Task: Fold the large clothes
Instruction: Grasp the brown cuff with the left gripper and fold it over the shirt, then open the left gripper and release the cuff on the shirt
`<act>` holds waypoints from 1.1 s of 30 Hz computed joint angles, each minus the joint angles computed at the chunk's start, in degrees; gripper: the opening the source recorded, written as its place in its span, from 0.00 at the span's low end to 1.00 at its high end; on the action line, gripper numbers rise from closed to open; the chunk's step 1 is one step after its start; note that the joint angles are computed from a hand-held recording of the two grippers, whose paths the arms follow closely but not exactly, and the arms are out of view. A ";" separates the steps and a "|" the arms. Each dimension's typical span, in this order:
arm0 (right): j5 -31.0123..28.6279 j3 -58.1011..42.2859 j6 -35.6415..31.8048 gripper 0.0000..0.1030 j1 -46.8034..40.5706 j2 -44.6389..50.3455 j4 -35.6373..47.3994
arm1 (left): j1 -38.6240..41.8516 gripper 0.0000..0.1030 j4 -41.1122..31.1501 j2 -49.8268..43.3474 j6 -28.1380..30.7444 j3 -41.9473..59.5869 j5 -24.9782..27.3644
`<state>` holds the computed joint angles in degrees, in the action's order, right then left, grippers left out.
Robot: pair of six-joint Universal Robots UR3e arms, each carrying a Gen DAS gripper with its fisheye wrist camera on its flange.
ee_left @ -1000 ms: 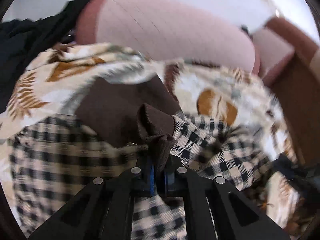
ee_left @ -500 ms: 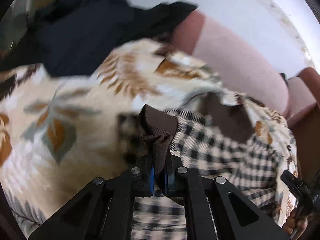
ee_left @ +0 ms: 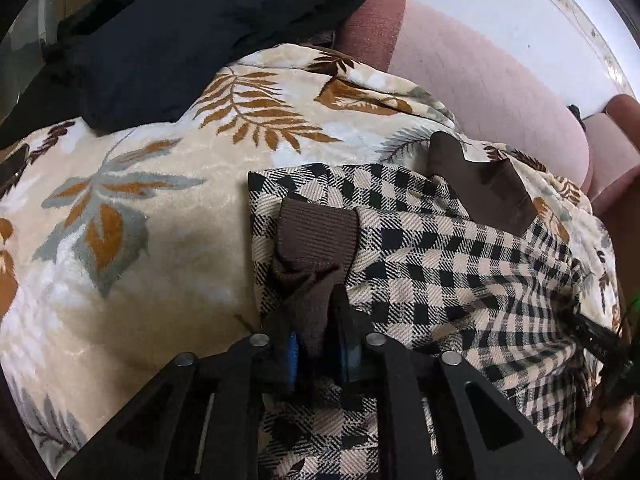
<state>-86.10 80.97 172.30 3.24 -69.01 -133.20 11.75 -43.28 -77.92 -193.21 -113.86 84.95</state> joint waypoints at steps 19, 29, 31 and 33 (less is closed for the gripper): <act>22.02 12.61 -1.58 0.57 -4.69 -11.77 -8.69 | -3.41 0.42 -0.47 2.25 1.92 2.64 3.28; 11.04 9.15 -6.40 0.56 1.92 -6.72 -2.91 | -11.89 0.51 0.02 -4.64 1.82 5.06 12.63; 11.32 9.64 -6.09 0.56 1.08 -8.39 -2.91 | -10.44 0.52 -3.08 0.05 2.57 4.00 10.54; 11.41 10.11 -5.16 0.56 -0.72 -10.69 -0.77 | -7.72 0.55 -6.79 7.18 3.07 1.00 8.50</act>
